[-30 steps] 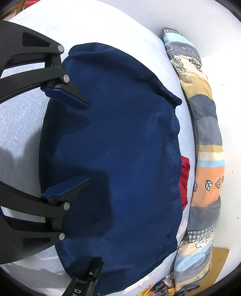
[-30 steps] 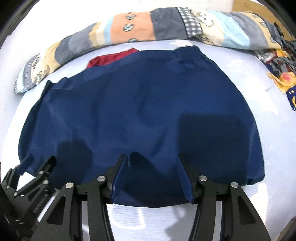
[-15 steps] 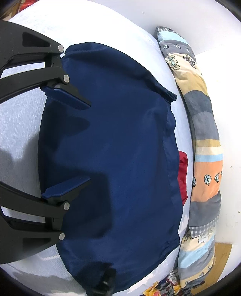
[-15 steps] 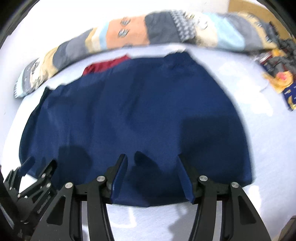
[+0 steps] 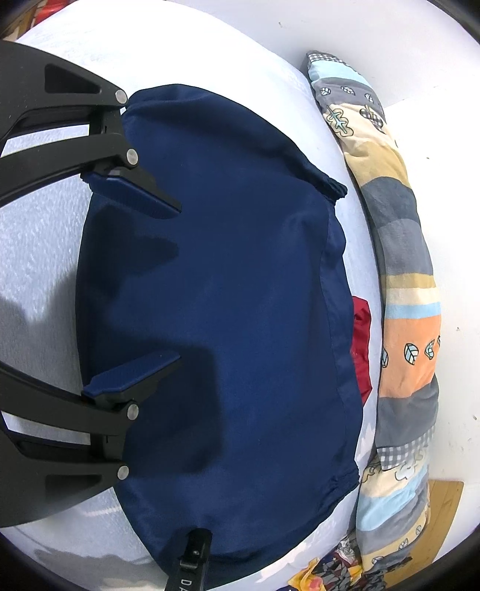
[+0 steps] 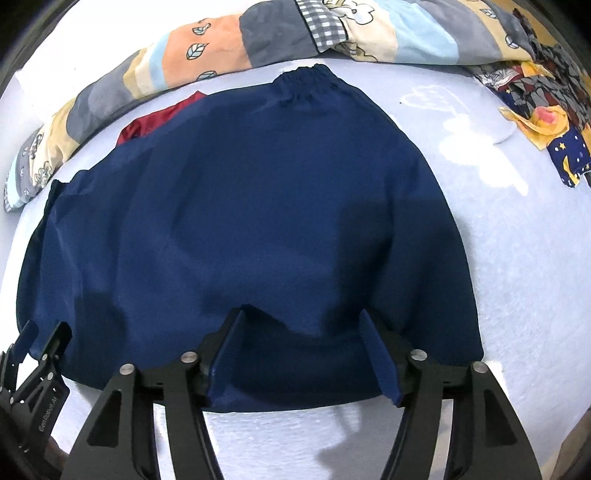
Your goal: Fold large clothes
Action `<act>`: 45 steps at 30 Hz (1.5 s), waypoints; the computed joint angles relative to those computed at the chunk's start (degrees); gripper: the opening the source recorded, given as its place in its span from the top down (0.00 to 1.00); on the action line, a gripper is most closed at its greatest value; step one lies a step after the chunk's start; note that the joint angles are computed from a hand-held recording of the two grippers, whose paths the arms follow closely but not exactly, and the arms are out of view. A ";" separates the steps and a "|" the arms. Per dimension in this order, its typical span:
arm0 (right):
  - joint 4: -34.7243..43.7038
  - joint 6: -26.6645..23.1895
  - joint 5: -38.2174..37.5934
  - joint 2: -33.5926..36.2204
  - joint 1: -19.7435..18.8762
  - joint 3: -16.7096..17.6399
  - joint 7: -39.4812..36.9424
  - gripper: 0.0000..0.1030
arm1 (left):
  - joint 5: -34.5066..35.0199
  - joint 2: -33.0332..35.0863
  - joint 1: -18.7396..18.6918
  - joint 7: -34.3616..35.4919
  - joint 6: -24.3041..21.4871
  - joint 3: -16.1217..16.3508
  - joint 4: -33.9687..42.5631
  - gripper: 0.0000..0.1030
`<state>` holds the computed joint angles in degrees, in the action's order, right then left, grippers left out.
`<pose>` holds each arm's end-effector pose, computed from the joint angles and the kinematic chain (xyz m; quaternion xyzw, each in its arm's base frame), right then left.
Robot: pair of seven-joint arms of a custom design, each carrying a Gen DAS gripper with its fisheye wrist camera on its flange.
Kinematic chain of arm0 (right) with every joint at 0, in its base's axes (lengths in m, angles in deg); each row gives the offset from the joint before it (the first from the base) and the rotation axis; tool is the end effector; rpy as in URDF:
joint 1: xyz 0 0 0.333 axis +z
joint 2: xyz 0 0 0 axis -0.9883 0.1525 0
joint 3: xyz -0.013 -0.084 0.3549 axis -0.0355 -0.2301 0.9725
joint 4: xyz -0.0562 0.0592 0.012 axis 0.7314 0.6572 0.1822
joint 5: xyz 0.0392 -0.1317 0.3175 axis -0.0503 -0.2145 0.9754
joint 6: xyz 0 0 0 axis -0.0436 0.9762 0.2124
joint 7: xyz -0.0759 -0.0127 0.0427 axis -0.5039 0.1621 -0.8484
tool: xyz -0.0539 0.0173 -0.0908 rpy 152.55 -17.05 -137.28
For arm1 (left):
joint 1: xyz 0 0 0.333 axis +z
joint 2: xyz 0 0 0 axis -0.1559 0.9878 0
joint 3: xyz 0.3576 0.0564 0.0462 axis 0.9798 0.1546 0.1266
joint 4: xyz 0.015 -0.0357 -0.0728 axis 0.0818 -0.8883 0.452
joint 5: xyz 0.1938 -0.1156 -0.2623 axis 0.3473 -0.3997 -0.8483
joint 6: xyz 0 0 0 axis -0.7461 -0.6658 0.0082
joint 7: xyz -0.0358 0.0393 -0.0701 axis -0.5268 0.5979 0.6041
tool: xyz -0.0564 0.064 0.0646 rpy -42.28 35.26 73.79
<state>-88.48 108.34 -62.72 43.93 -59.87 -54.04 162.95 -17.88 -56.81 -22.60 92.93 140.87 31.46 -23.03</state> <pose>0.6686 0.2355 0.4407 -0.6152 0.7606 -0.1424 0.1510 0.6553 -0.1479 0.4253 -0.6452 0.6874 -0.1754 0.2834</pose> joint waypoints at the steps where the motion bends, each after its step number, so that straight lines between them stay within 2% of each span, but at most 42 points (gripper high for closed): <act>1: -0.49 0.88 -0.55 -0.43 0.34 -0.43 0.73 0.36 | -0.14 0.03 0.03 0.04 -0.07 -0.06 0.05 0.28; 4: -1.23 2.38 -1.58 -1.21 0.83 -1.08 2.37 0.36 | -0.07 -0.01 -0.12 -0.14 0.00 0.13 0.05 0.28; 11: -0.22 0.91 -1.44 -0.51 0.36 -0.39 1.66 0.36 | -0.34 -0.14 0.14 0.01 0.09 -0.10 -0.14 0.28; 14: -0.57 1.71 -1.99 -0.84 0.75 -0.81 2.56 0.36 | -0.64 -0.19 0.27 0.33 0.11 -0.21 -0.20 0.28; 21: -0.40 2.94 -2.36 -0.94 1.04 -0.67 3.27 0.36 | -6.31 -1.07 3.44 3.09 -0.17 -1.81 -1.17 0.28; 24: -0.57 3.02 -2.28 -1.09 1.05 -0.47 2.83 0.36 | -7.79 -1.54 4.84 3.54 -0.40 -1.04 -1.76 0.28; 27: -1.65 3.16 -0.73 -1.59 0.05 0.16 2.07 0.36 | -7.38 -1.67 5.88 2.45 -1.72 1.14 -2.13 0.28; 31: -5.24 4.85 1.47 -3.60 -2.04 0.31 1.31 0.36 | -10.05 -1.36 9.81 3.95 -4.28 0.68 -2.37 0.27; 33: -6.93 5.10 0.57 -4.92 -1.88 -0.96 2.75 0.37 | -10.36 -1.77 11.23 3.88 -4.87 1.20 -2.61 0.19; 34: -8.37 4.96 -2.10 -6.21 -0.76 -3.19 5.80 0.36 | -11.48 -2.23 12.51 4.45 -4.34 0.67 -3.07 0.16; 36: -10.99 6.45 -4.32 -8.20 -1.23 -4.12 8.44 0.36 | -12.67 -3.66 14.14 4.89 -2.25 0.46 -4.69 0.16; 39: -15.27 8.00 -6.43 -11.40 -3.09 -4.72 11.44 0.36 | -4.80 -4.95 10.69 -0.68 -2.74 5.38 -5.60 0.17; 40: -17.13 8.88 -6.85 -12.54 -3.88 -4.83 12.58 0.36 | -3.97 -5.24 11.10 -1.51 -2.70 5.19 -5.82 0.17; 42: -19.80 12.18 -3.63 -13.71 -6.90 -2.61 10.60 0.34 | -6.42 -6.50 13.91 -0.98 -0.73 2.80 -7.36 0.17; 44: -22.95 18.46 9.05 -14.11 -13.11 3.81 1.39 0.34 | -13.47 -7.44 18.27 4.14 4.35 -2.18 -9.57 0.17; 45: -23.81 20.29 15.59 -13.96 -15.64 6.92 -3.15 0.35 | -15.73 -7.45 18.92 6.58 5.16 -3.59 -9.84 0.17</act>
<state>-112.29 128.62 -47.13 29.98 -75.51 -47.13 159.80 -33.62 -64.26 -3.68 99.51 146.02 27.87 -32.87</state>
